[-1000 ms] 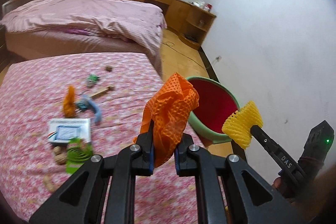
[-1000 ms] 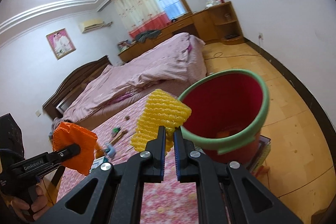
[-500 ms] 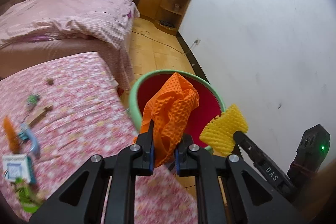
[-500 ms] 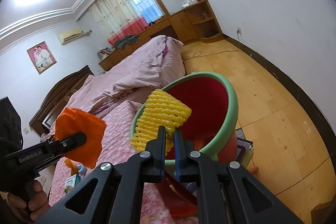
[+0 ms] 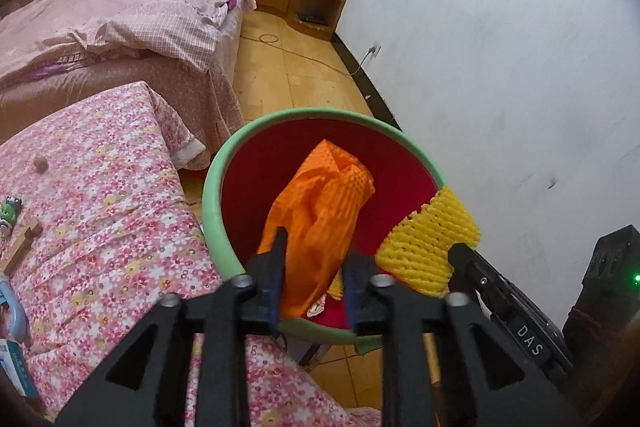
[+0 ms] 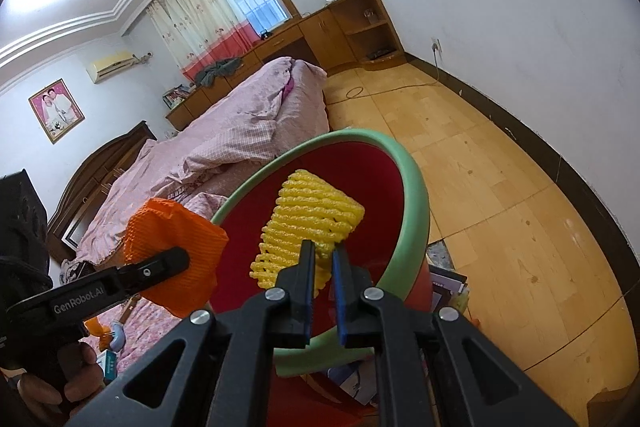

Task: Collect trash
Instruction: 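Open both tools to drop the mesh bag and foam net into the bucket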

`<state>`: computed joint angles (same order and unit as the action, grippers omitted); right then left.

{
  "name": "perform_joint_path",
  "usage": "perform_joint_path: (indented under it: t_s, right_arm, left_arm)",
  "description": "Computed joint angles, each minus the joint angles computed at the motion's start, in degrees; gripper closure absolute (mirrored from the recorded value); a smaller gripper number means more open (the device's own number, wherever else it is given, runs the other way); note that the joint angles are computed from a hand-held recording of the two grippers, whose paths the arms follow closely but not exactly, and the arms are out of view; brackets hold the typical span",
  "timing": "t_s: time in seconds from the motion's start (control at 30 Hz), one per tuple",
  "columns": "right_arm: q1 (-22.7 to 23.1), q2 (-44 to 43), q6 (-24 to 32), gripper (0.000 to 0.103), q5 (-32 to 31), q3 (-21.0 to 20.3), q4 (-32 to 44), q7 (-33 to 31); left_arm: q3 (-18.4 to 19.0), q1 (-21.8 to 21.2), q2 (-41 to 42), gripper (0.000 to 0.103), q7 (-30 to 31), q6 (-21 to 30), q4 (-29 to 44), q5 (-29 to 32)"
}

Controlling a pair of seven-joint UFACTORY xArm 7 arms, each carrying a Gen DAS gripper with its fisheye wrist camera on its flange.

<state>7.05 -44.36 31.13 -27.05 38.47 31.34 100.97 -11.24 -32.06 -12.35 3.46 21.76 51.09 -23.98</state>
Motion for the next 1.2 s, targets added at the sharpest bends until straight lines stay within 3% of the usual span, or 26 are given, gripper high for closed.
perform_joint_path:
  t_s: [0.17,0.33,0.47,0.63,0.8,0.97,1.2]
  right_arm:
    - [-0.14,1.03,-0.7,0.09,-0.29,-0.2,-0.3,0.17]
    - [0.01,0.8,-1.41,0.089,-0.65,-0.22,-0.78,0.23]
    - [-0.02,0.82,-2.2,0.078,-0.75,-0.19,-0.7,0.09]
    - [0.62,-0.1,-1.84,0.076,-0.09,0.07,-0.34,-0.1]
    - [1.59,-0.46,-0.01,0.074,0.97,0.37,1.08,-0.84]
    - [2.25,-0.99,2.36,0.066,1.44,1.83,3.34,-0.99]
    - [2.28,0.25,3.97,0.063,1.44,4.47,7.08,-0.93]
  left_arm:
    - [0.99,-1.8,0.05,0.066,3.58,-2.14,-0.69,-4.84]
    - [0.05,-0.8,-0.77,0.065,0.92,-1.69,-1.09,-2.39]
    - [0.15,-0.3,-2.45,0.065,-1.29,-1.28,-2.12,-1.14]
    - [0.65,0.04,-5.58,0.065,-3.56,-0.21,-3.94,0.39]
    - [1.96,-0.44,-10.91,0.064,-4.52,1.49,-7.0,0.17]
    - [2.54,0.7,-17.07,0.061,-7.09,2.92,-10.55,2.21]
    - [3.91,2.95,-26.96,0.058,-10.1,6.16,-16.2,5.44]
